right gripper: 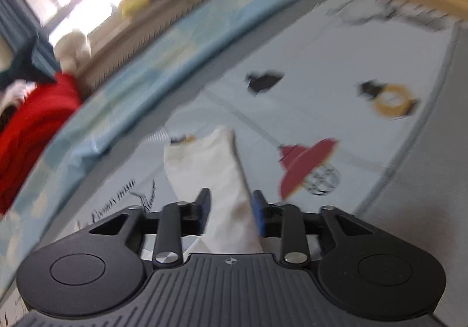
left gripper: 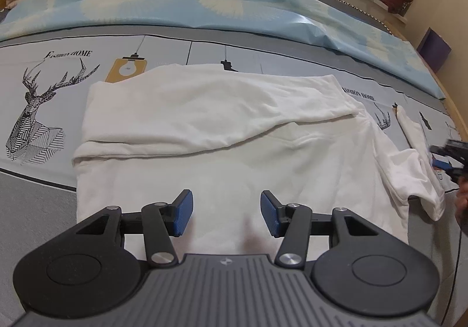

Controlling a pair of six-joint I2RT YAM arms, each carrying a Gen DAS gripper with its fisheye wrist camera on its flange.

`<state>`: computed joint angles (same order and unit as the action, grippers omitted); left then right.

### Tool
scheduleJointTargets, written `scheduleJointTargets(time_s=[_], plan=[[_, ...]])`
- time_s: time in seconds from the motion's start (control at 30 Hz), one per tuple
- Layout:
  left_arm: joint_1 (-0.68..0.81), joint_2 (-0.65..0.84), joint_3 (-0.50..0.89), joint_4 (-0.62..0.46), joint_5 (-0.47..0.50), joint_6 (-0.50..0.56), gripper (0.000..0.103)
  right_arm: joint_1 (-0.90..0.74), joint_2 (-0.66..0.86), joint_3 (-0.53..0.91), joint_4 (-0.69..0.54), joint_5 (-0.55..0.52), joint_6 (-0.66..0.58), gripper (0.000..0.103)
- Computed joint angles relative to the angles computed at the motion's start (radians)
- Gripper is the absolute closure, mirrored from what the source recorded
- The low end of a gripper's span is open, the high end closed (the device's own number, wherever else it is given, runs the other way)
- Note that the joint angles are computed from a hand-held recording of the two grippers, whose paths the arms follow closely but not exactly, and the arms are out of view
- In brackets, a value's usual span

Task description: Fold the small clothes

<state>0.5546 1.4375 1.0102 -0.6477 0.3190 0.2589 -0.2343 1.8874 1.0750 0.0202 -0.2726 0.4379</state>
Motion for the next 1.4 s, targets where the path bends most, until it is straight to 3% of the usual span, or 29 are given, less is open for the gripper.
scheduleJointTargets(time_s=[0.1, 0.2, 0.27, 0.37, 0.43, 0.5, 0.57, 0.63, 0.7, 0.83, 0.97, 1.03, 1.13, 1.2, 1.3, 1.4], plan=[[-0.008, 0.007, -0.004, 0.012, -0.014, 0.011, 0.047, 0.028, 0.153, 0.190, -0.116, 0.041, -0.023, 0.062], [-0.023, 0.019, -0.005, 0.020, -0.022, 0.005, 0.047, 0.049, 0.231, 0.300, -0.128, 0.090, -0.031, 0.064], [-0.035, 0.022, -0.008, 0.026, -0.027, 0.002, 0.047, 0.067, 0.257, 0.359, -0.169, 0.113, -0.073, 0.101], [-0.046, 0.025, -0.011, 0.034, -0.030, 0.000, 0.047, 0.065, 0.260, 0.410, -0.195, 0.093, -0.139, 0.101], [-0.048, 0.028, -0.011, 0.039, -0.033, -0.003, 0.047, 0.037, 0.209, 0.364, -0.114, 0.057, -0.121, 0.101], [-0.049, 0.029, -0.011, 0.042, -0.039, -0.005, 0.047, -0.022, 0.119, 0.248, 0.047, 0.028, -0.036, 0.101], [-0.050, 0.030, -0.010, 0.042, -0.041, -0.005, 0.047, -0.098, 0.028, 0.095, 0.267, 0.080, 0.056, 0.101], [-0.049, 0.026, -0.011, 0.040, -0.037, -0.001, 0.047, -0.178, -0.019, -0.014, 0.411, 0.184, 0.118, 0.101], [-0.050, 0.022, -0.014, 0.039, -0.035, 0.006, 0.047, -0.251, -0.005, -0.028, 0.365, 0.289, 0.137, 0.101], [-0.044, 0.028, -0.010, 0.041, -0.036, 0.010, 0.047, -0.345, 0.095, 0.023, 0.143, 0.318, 0.088, 0.101], [-0.023, 0.040, 0.010, 0.028, -0.031, 0.008, 0.047, -0.370, 0.088, -0.072, 0.211, 0.307, 0.079, 0.102], [-0.008, 0.045, 0.024, 0.024, -0.023, 0.008, 0.047, -0.327, 0.071, -0.054, 0.151, 0.422, 0.047, 0.090], [0.016, 0.061, 0.052, 0.017, -0.019, -0.002, 0.047, -0.225, -0.019, -0.101, 0.156, 0.669, 0.062, 0.089], [0.038, 0.076, 0.076, 0.008, -0.009, -0.008, 0.047, -0.141, -0.102, -0.163, 0.196, 0.730, 0.025, 0.089], [0.085, 0.097, 0.118, -0.003, -0.003, -0.009, 0.047, 0.009, -0.232, -0.247, 0.235, 0.702, 0.004, 0.089], [0.140, 0.123, 0.161, -0.009, -0.011, 0.003, 0.047, 0.167, -0.321, -0.289, 0.229, 0.524, 0.013, 0.089]])
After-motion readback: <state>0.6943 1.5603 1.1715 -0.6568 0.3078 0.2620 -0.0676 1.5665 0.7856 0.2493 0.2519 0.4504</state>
